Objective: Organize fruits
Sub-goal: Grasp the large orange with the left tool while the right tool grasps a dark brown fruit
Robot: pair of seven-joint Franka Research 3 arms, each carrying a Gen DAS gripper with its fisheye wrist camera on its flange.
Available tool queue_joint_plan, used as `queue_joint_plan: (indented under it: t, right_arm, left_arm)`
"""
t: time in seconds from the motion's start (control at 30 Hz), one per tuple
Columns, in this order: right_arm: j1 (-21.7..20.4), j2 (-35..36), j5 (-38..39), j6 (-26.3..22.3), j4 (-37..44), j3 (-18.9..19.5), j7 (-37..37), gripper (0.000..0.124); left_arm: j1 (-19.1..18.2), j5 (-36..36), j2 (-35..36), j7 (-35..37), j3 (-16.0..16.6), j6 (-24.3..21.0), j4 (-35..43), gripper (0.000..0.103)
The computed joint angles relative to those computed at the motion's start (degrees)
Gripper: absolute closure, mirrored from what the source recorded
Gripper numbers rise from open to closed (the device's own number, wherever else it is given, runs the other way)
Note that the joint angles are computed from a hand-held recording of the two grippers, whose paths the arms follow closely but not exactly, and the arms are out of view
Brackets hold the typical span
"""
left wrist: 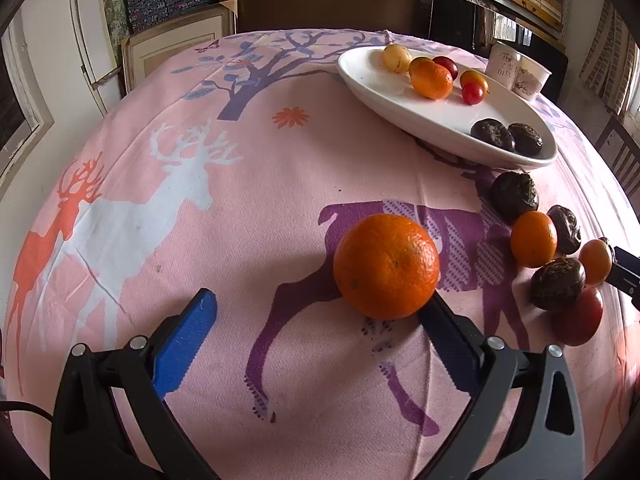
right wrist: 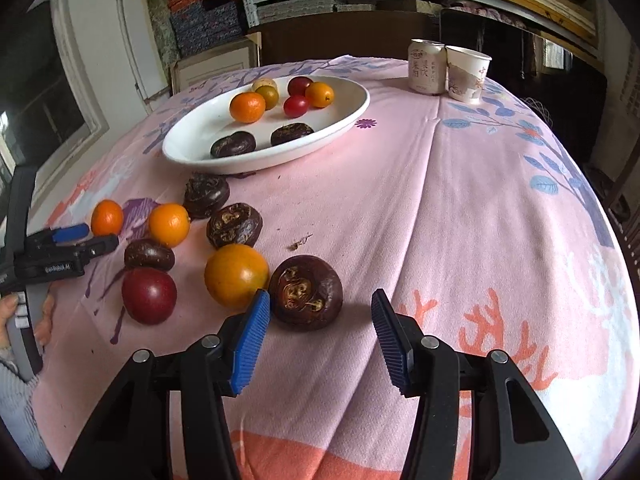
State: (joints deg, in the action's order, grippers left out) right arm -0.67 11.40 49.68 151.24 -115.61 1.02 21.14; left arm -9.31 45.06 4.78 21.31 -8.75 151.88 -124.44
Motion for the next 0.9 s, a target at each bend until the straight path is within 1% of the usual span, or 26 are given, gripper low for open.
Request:
queue_joint_plan:
  t: [0.03,0.13,0.17,0.2,0.23,0.27,0.3,0.33,0.47,0.5,0.57,0.63,0.67,0.73,0.77,0.8,0.83,0.87,0.9]
  right_arm:
    - [0.1,-0.1,-0.4,0.3,-0.1,0.1,-1.1,0.07]
    - [1.0,-0.2,-0.1,4.8,-0.8,1.0,-5.7,0.07]
    - [1.6,0.1,-1.5,6.0,-0.8,1.0,-5.4,0.07]
    - [2.8,1.0,-5.1,5.9,-0.3,0.0,-2.8,0.072]
    - [1.9,1.5,-4.7,5.1,0.5,0.7,-3.0,0.074]
    - [1.4,2.0,-4.8,3.0,1.5,0.8,-2.5,0.074]
    - [0.8,2.4,-3.9,1.9,2.2,1.0,-2.8,0.077]
    - [0.4,2.5,-3.1,1.5,2.4,1.1,-2.7,0.082]
    - [-0.7,2.7,-0.7,-0.2,3.2,1.3,-2.9,0.082]
    - [-1.0,2.7,0.3,-0.7,3.4,1.4,-3.0,0.082]
    - [-1.8,3.4,1.8,-2.8,4.8,1.0,-1.9,0.082]
    - [-2.1,4.4,1.8,-4.2,6.3,0.4,1.0,0.082]
    - [-2.2,4.7,1.6,-4.4,6.7,0.3,2.3,0.082]
    - [-2.6,5.1,1.6,-5.2,7.2,0.3,3.2,0.082]
    - [-2.7,5.1,1.6,-5.0,7.1,0.4,3.1,0.082]
    - [-2.6,5.1,1.4,-4.7,7.0,0.5,3.1,0.082]
    - [-2.6,5.0,1.4,-4.6,6.9,0.6,3.0,0.082]
    - [-2.7,5.0,1.5,-4.7,6.9,0.6,3.1,0.082]
    - [-2.7,5.0,1.4,-4.6,6.8,0.7,3.1,0.082]
  left_arm:
    - [0.0,0.0,0.0,0.0,0.0,-0.1,0.0,0.004]
    - [0.0,-0.1,0.0,0.2,0.0,0.0,-0.1,0.004]
    - [0.0,-0.1,0.0,0.2,0.0,0.0,-0.1,0.004]
    - [0.0,-0.2,-0.1,0.3,0.0,0.0,-0.1,0.004]
    - [0.0,-0.1,0.0,0.2,0.0,0.0,0.0,0.004]
    - [0.0,-0.1,0.0,0.2,0.0,0.0,0.0,0.004]
    - [0.0,-0.1,-0.1,0.2,0.0,-0.1,0.0,0.004]
    - [0.0,-0.1,0.0,0.1,0.0,-0.1,0.0,0.004]
    - [0.0,1.4,-0.5,-1.4,0.2,0.8,-0.5,0.004]
    - [-0.1,3.5,-0.8,-3.2,0.3,1.9,-0.9,0.004]
    - [-0.1,10.0,-1.8,-8.6,0.7,4.2,-1.5,0.005]
    - [-0.1,14.4,-1.6,-11.9,0.4,4.1,-0.7,0.004]
    - [-0.2,14.4,-1.1,-11.4,0.2,3.5,0.0,0.004]
    - [-0.2,11.5,0.4,-7.8,-0.3,2.4,1.5,0.004]
    - [-0.3,10.0,0.9,-5.9,-0.4,2.3,2.0,0.007]
    - [-0.3,8.9,1.3,-4.6,-0.3,2.5,2.3,0.011]
    - [-0.3,7.7,1.7,-3.3,-0.3,2.9,2.5,0.029]
    - [0.0,5.6,2.0,-1.5,-0.2,4.1,2.4,0.043]
    - [0.4,3.3,2.3,0.1,-0.1,6.2,2.1,0.046]
